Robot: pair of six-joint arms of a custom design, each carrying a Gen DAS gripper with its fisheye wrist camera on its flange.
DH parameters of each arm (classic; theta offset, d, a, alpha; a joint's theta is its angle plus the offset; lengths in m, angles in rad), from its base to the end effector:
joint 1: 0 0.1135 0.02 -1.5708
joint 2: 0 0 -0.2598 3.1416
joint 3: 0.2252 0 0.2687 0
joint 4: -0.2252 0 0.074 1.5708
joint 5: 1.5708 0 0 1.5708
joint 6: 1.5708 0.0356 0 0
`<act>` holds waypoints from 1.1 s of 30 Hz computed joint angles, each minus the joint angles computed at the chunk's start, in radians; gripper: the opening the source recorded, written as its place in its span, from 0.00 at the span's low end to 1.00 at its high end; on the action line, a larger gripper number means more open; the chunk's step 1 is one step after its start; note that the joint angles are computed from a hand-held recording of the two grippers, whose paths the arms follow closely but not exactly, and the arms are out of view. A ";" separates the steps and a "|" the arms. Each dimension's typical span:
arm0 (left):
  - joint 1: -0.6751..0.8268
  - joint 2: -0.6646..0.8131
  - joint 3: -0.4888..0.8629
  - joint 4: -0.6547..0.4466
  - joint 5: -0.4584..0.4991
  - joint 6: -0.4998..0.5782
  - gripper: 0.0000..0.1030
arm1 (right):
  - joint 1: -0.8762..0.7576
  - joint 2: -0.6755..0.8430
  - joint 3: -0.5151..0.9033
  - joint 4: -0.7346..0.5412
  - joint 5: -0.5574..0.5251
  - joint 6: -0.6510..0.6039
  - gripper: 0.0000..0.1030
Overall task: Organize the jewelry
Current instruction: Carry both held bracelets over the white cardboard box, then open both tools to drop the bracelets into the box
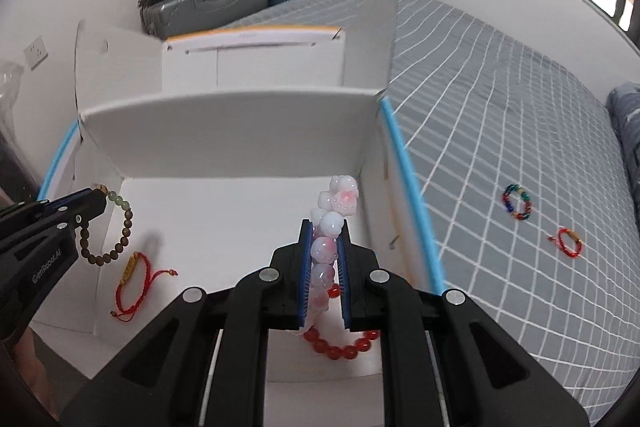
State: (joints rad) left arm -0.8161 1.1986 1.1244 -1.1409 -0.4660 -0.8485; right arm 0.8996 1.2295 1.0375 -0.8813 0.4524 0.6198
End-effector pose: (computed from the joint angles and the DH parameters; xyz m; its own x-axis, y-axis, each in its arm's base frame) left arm 0.1679 -0.1551 0.2968 -0.8324 -0.0932 -0.5462 -0.1224 0.9923 0.0172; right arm 0.1690 0.1878 0.2741 -0.7786 -0.1403 -0.6116 -0.1502 0.9880 -0.0355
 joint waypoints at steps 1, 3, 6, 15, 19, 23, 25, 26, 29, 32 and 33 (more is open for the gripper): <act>0.007 0.002 -0.010 0.008 0.009 0.006 0.07 | -0.002 0.008 -0.005 0.008 -0.007 0.000 0.11; 0.023 0.004 -0.034 0.027 0.023 0.016 0.07 | -0.010 0.028 -0.011 0.021 -0.023 -0.003 0.11; 0.041 0.009 -0.056 0.049 0.038 0.028 0.07 | -0.022 0.047 -0.023 0.045 -0.037 -0.010 0.11; 0.068 0.029 -0.066 0.084 0.082 0.050 0.07 | -0.036 0.067 -0.031 0.070 -0.060 -0.033 0.11; 0.077 0.032 -0.063 0.086 0.094 0.048 0.09 | -0.041 0.064 -0.031 0.066 -0.069 -0.040 0.11; 0.065 0.024 -0.051 0.069 0.089 0.033 0.12 | -0.041 0.058 -0.033 0.064 -0.070 -0.044 0.12; 0.057 0.014 -0.045 0.060 0.081 0.016 0.32 | -0.037 0.060 -0.028 0.060 -0.069 -0.042 0.17; 0.053 0.009 -0.043 0.056 0.075 0.008 0.37 | -0.034 0.056 -0.028 0.059 -0.068 -0.042 0.23; 0.032 -0.002 -0.029 0.033 0.043 -0.016 0.50 | -0.021 0.046 -0.024 0.053 -0.057 -0.033 0.35; 0.027 -0.013 -0.018 0.019 0.036 -0.027 0.64 | -0.005 0.023 -0.025 0.045 -0.040 -0.027 0.53; 0.024 -0.017 -0.014 0.013 0.032 -0.032 0.65 | 0.002 0.014 -0.023 0.035 -0.027 -0.021 0.57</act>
